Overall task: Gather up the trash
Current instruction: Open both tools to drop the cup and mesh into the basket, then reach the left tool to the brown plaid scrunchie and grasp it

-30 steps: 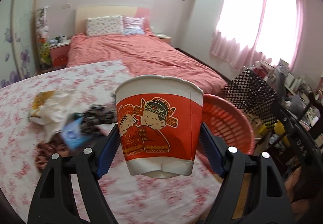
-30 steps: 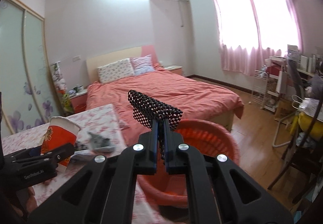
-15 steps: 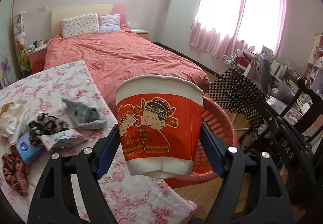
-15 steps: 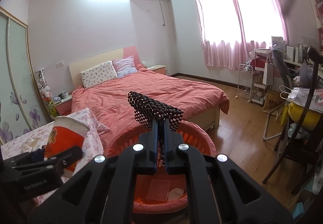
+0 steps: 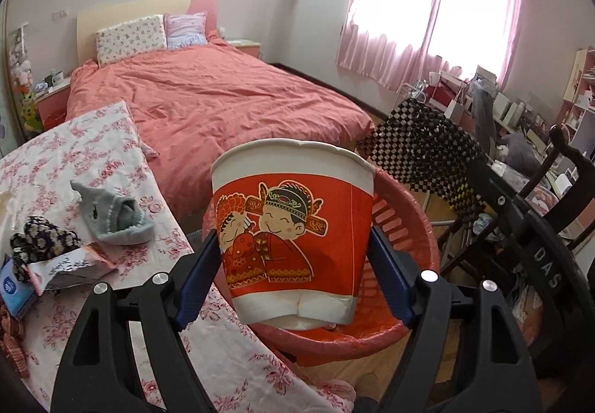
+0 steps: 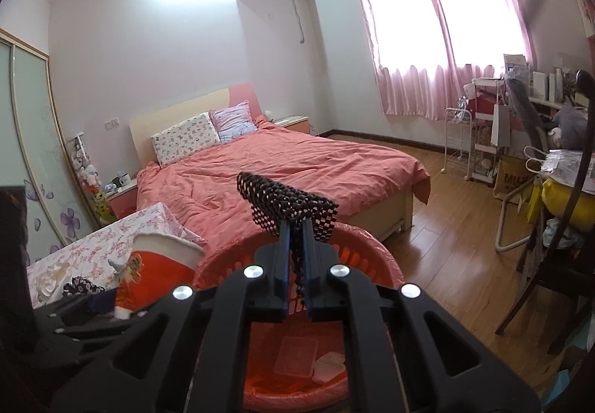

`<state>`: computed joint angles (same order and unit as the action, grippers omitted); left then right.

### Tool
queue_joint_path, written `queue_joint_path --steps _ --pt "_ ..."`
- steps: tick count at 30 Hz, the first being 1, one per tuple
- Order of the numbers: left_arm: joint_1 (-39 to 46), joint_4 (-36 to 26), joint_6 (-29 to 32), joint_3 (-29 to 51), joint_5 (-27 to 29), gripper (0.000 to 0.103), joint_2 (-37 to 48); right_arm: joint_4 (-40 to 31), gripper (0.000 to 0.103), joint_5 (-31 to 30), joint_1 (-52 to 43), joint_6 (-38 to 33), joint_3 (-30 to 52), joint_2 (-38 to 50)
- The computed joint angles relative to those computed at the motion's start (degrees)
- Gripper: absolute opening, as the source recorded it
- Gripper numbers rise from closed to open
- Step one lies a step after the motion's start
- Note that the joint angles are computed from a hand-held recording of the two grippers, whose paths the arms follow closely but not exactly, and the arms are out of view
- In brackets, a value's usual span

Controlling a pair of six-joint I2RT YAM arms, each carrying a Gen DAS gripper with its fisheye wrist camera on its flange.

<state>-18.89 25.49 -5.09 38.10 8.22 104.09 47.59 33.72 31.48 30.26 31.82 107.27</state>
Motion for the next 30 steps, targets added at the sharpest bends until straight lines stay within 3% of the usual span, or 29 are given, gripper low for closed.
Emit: queue_joint_path --steps 2,5,9,14,22,30 --pt "0.0 -0.7 0.1 0.9 -0.2 0.078 1.2 0.3 0.015 -1.0 -0.9 -0.2 0.4 0.8" --pt "0.3 -1.7 0.0 1.7 -0.8 0.081 2.9 -0.3 0.031 -2.1 -1.5 0.2 1.1 1.7" --pt "1.4 -2.7 -0.2 1.2 -0.7 0.082 2.8 -1.4 0.041 -0.2 -0.3 0.8 0.9 1.6" --pt "3.2 -2.8 0.0 -1.9 -2.0 0.082 -0.7 -3.3 0.047 1.8 1.5 1.3 0.4 0.9" --pt "9.7 1.0 5.5 -10.9 -4.5 0.082 -8.2 -7.3 0.06 5.1 5.9 2.0 1.5 0.0" --pt "21.9 0.6 10.5 -15.5 0.0 0.082 -12.7 -13.3 0.067 8.4 11.8 1.5 6.9 1.0"
